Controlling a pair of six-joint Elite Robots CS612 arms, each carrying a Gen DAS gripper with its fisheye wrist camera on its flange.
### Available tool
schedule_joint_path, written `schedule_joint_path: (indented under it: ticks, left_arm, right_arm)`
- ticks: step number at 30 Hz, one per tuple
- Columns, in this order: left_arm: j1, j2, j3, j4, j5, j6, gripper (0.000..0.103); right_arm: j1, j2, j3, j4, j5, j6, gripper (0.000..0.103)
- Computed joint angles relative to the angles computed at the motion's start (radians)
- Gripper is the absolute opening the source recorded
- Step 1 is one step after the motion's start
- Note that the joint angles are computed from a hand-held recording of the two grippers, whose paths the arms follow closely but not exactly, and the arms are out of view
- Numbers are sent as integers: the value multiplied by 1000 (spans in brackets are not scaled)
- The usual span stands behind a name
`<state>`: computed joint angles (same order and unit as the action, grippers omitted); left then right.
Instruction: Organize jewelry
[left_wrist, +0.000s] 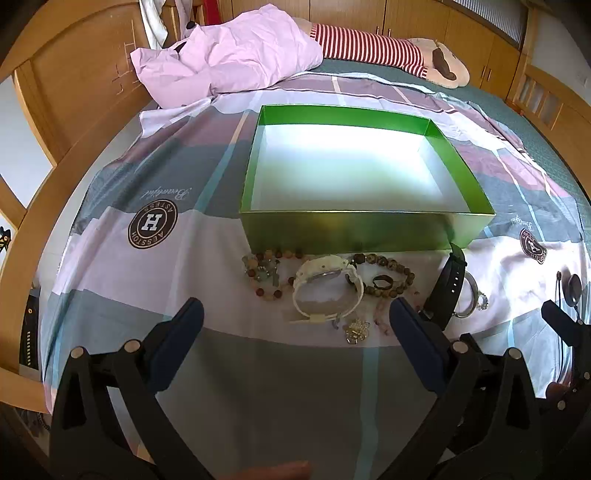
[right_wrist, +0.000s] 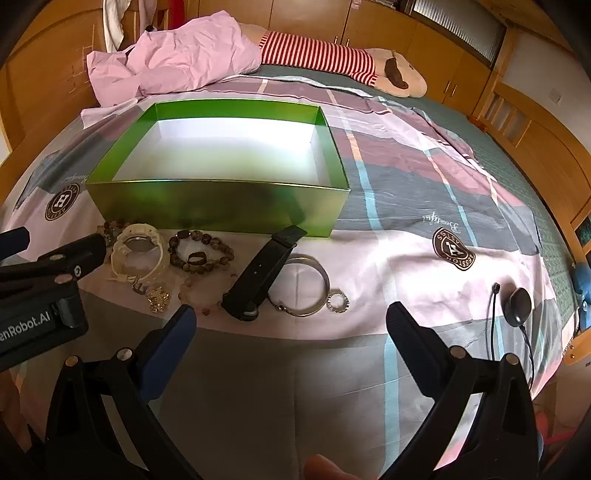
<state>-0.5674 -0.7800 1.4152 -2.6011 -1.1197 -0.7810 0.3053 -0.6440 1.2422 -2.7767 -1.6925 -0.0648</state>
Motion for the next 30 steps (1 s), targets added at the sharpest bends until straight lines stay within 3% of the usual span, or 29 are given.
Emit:
schedule_joint_path:
  ticks: [30]
  left_arm:
    - [2, 2, -10, 41, -16, 10, 100]
  right_arm:
    - [2, 0, -8, 36, 33, -11, 101]
